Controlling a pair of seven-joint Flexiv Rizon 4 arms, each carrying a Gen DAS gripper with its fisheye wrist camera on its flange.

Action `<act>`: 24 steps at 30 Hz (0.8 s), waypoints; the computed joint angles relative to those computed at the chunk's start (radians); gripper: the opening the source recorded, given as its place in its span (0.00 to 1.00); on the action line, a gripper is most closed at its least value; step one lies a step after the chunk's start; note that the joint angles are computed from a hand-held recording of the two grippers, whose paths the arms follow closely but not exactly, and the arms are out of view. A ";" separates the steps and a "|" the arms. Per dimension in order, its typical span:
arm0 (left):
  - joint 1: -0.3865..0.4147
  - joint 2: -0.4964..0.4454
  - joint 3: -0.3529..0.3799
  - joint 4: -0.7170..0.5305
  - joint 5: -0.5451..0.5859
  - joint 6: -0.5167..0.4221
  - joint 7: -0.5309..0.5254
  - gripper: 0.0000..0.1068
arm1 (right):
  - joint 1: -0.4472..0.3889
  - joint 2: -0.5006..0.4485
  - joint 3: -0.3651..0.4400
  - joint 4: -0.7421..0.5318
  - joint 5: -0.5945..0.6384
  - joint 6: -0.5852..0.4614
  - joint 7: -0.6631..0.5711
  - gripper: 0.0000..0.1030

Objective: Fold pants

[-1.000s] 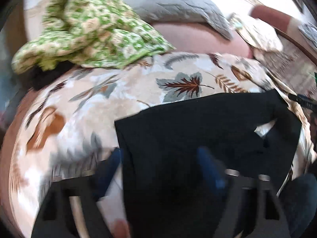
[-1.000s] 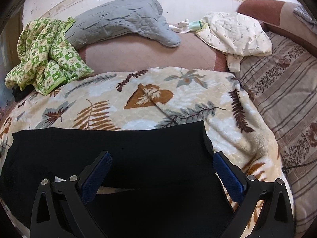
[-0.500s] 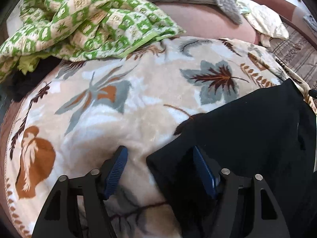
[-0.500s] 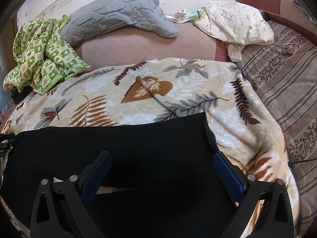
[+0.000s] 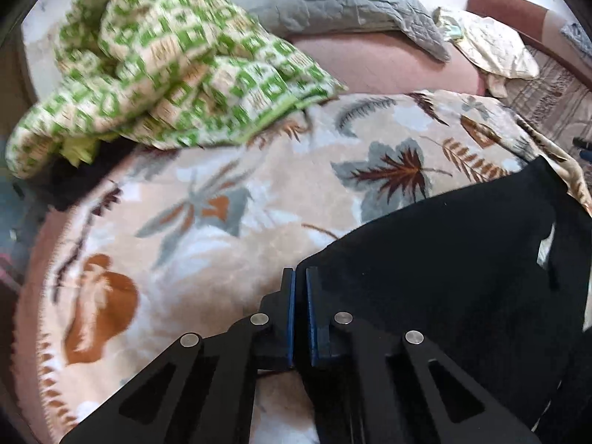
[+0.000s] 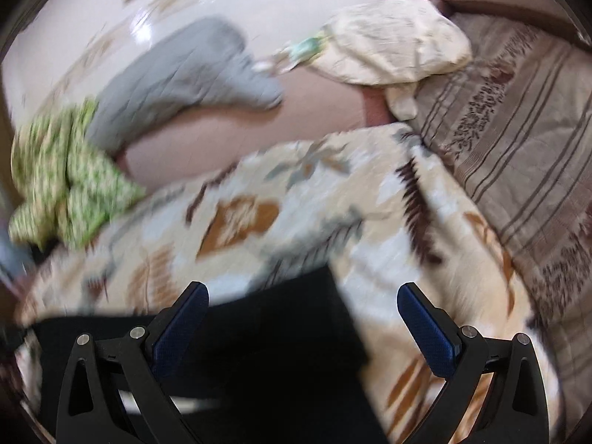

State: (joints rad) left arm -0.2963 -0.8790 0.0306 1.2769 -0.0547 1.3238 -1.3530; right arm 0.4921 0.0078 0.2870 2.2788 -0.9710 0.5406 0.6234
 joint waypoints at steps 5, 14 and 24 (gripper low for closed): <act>-0.065 -0.020 0.069 -0.114 0.108 -0.073 -0.254 0.04 | -0.212 0.086 -0.137 0.174 -0.238 0.575 0.097 0.68; -0.097 -0.045 0.105 -0.182 0.133 -0.158 -0.511 0.04 | -0.319 -0.082 -0.191 0.181 -0.282 0.856 -0.004 0.34; -0.044 0.275 0.076 0.268 0.113 -0.031 -0.503 0.04 | -0.283 -0.091 -0.191 0.155 -0.284 0.759 -0.072 0.05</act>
